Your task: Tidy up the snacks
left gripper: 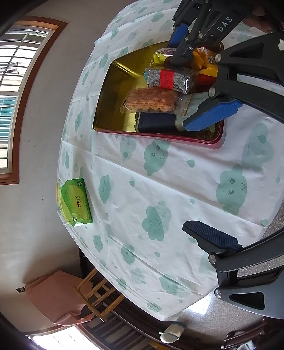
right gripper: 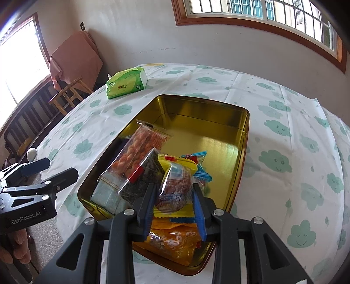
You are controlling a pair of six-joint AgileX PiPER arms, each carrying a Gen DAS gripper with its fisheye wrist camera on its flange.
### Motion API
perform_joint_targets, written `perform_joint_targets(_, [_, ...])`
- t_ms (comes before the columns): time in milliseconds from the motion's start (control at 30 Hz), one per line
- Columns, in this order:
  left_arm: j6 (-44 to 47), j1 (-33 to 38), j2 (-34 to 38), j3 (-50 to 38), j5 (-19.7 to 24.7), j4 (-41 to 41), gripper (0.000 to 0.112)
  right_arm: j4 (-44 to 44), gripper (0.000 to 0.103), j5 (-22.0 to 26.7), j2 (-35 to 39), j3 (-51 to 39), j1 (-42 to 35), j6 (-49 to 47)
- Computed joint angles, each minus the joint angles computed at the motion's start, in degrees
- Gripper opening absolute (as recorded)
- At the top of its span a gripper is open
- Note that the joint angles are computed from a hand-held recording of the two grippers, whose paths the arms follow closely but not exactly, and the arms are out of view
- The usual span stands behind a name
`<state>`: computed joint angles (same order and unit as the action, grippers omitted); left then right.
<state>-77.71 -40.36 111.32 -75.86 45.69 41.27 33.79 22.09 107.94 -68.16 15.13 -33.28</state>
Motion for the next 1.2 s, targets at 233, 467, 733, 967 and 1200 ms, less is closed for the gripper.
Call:
perform_joint_targets(233, [0.05,-0.93,-0.05,-0.46,0.87,-0.03,0.081,0.46,0.066,-1.66,-0.98,1.73,-0.28,-0.38])
perform_joint_targets(467, [0.48,-1.82,-0.02,-1.08,1.92,-0.33,0.081,-6.49,0.078,-6.45,-4.61,5.8,1.18,5.37])
perform_joint_targets(733, [0.94,-2.93,0.24,-1.99,3.12,-0.68,0.082,-7.05,0.079,-7.52,-9.07,9.68,1.45,5.46])
perform_joint_targets(967, [1.61,-4.12,0.94,-3.38,4.23,-1.09,0.082,1.26,0.079,-6.27,-11.49,12.53,0.84,-3.57])
perform_joint_targets(1200, [1.85,-4.83,1.35,-4.2,4.77,-1.19,0.082,1.42,0.079,-9.95,-13.9,16.41,2.13,-4.33])
